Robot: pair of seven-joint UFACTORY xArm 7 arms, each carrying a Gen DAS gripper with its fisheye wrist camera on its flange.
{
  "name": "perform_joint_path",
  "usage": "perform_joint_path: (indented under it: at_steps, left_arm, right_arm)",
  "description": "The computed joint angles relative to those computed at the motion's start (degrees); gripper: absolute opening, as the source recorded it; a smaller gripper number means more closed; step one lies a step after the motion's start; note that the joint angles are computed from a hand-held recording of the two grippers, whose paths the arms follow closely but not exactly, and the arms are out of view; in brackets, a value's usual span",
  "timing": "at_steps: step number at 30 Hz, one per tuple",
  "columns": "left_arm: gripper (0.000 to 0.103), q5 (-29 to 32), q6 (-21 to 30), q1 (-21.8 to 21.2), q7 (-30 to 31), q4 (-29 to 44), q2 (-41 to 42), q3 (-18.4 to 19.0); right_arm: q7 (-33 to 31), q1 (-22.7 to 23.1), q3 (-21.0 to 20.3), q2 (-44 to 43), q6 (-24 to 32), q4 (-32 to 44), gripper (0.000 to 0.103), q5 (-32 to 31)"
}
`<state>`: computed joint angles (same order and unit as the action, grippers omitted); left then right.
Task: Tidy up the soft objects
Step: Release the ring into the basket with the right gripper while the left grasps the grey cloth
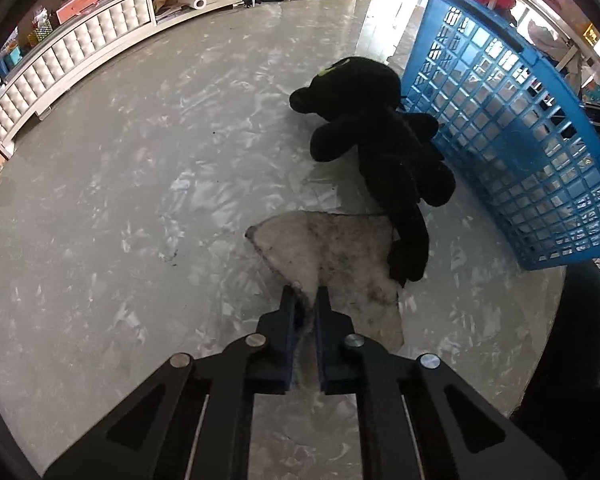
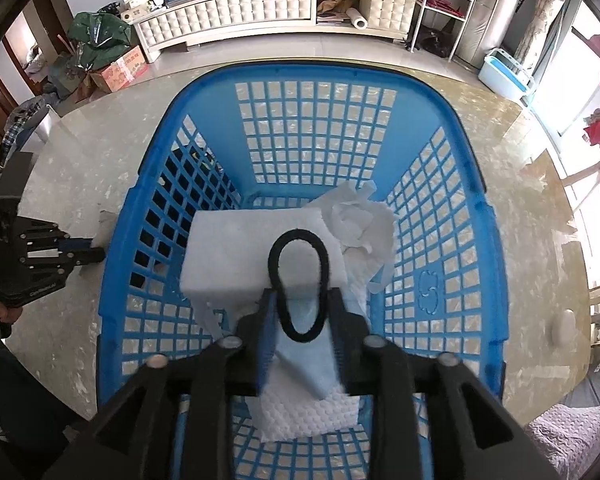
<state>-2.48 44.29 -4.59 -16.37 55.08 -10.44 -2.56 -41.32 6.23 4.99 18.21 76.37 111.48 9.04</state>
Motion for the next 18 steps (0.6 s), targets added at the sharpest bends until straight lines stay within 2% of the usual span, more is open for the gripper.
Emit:
perform_joint_path:
  at_steps: [3,4,7,18]
  left_arm:
    - [0.007,0.11,1.35,-0.38,-1.5,-0.96,-3.15,-0.55]
    - [0.007,0.18,1.42,-0.47,-1.94,-0.82,-3.64,-0.71]
    - [0.007,0.58,2.17,-0.61,-3.15,0.0,-5.19,-1.08]
    - [0.006,5.81,7.81,-1.89,-8.83,7.03,-8.74,-4.07]
  right_arm:
    - [0.16,-0.18,-0.14,-0.23,-0.33,0.21,0.045,0.01]
    - [0.2,-0.24,-0.16,-0.35,-0.35,0.26,0.057,0.02]
    - [0.02,-0.72,-0.23,-0.91,-0.23,0.32,0.074,0.57]
    - [-2.75,-3.3,-1.08,-4.68,-0.69,-2.64,0.1,2.98]
